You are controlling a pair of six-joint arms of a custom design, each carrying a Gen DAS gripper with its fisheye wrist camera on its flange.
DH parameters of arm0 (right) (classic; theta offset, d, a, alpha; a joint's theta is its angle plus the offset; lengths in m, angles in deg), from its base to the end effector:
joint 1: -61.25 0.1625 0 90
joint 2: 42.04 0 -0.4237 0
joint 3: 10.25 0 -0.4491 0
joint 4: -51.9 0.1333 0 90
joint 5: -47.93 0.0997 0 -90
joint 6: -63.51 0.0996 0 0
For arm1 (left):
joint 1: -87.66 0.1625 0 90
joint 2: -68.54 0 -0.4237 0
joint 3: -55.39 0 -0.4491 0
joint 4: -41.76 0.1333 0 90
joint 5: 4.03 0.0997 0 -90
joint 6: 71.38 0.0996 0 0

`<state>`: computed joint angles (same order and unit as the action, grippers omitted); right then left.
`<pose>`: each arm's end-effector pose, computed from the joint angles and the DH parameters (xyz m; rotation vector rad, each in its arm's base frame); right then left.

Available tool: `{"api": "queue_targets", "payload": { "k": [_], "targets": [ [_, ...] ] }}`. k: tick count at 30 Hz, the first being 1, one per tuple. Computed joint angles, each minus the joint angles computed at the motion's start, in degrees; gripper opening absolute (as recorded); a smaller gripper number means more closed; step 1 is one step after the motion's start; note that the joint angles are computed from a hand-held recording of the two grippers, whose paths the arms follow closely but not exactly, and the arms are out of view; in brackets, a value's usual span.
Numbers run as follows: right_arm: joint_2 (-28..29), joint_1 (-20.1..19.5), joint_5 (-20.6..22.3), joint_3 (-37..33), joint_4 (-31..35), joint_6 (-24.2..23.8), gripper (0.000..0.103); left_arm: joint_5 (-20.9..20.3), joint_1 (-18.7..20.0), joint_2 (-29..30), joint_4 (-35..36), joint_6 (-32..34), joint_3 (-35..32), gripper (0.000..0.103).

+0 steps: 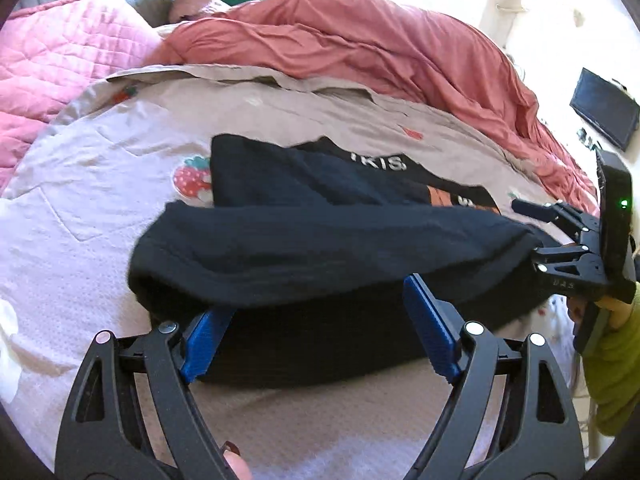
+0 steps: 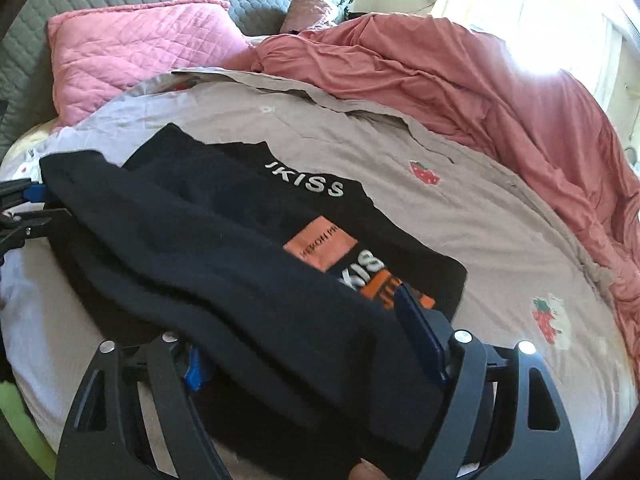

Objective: Fold small clothes

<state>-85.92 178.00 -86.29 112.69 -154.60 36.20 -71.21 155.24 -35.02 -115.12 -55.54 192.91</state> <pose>0.2880 -0.4295 0.0192 0.7513 -2.1586 0.7628 0.0038 -0.4416 0.3006 0.7235 2.5708 -0.8172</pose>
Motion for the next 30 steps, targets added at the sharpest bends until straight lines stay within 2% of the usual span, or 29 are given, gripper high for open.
{"api": "queue_targets", "payload": {
  "k": [1, 2, 4, 7, 8, 9, 12, 14, 16, 17, 19, 20, 27, 30],
  "targets": [
    [-0.2, -0.5, 0.6, -0.7, 2.1, 0.7, 0.045, -0.5, 0.2, -0.3, -0.6, -0.3, 0.1, 0.077],
    [-0.4, -1.1, 1.1, -1.3, 4.0, 1.9, 0.029, -0.5, 0.1, -0.7, -1.8, -0.4, 0.4, 0.078],
    [-1.2, -2.2, 2.6, -2.4, 8.0, 5.5, 0.026, -1.3, 0.2, -1.4, -4.0, -0.6, 0.8, 0.078],
    [-3.0, -4.6, 6.4, -4.0, 14.4, 12.6, 0.026, -6.0, 1.8, -3.0, -6.1, -1.6, 0.9, 0.078],
    [-3.5, -5.3, 7.4, -4.6, 16.2, 14.8, 0.028, -6.5, 2.0, -3.4, -7.1, -1.7, 1.1, 0.078],
    [-3.9, -5.9, 8.0, -5.3, 17.9, 16.9, 0.037, -6.8, 2.1, -3.5, -7.8, -1.8, 1.2, 0.078],
    [-3.6, -7.2, 7.7, -7.3, 19.8, 19.3, 0.052, -9.9, 3.2, -3.3, -7.6, -3.0, 0.6, 0.078],
    [-2.9, -7.7, 6.6, -8.7, 20.6, 19.8, 0.054, -9.3, 2.9, -3.3, -7.6, -3.1, 0.8, 0.078],
    [-2.4, -8.1, 5.5, -9.7, 21.1, 21.3, 0.062, -7.9, 2.2, -3.6, -8.8, -2.5, 1.3, 0.078],
    [-2.7, -8.6, 5.8, -9.9, 22.0, 23.6, 0.064, -6.9, 1.7, -3.8, -9.8, -2.3, 1.8, 0.078],
    [-3.0, -9.2, 6.0, -10.0, 22.2, 26.1, 0.064, -6.6, 1.6, -4.3, -11.0, -2.2, 2.1, 0.078],
    [-3.1, -9.2, 5.7, -10.0, 21.7, 26.6, 0.068, -6.7, 1.8, -4.3, -11.8, -2.4, 2.2, 0.078],
    [-2.8, -8.4, 1.0, -10.0, 12.4, 23.0, 0.076, -10.1, 5.2, -3.3, -9.4, -6.9, -0.1, 0.078],
    [-4.8, -9.1, 2.1, -8.8, 11.2, 23.8, 0.076, -9.9, 5.2, -3.3, -9.2, -7.0, -0.2, 0.078]
  ]
}}
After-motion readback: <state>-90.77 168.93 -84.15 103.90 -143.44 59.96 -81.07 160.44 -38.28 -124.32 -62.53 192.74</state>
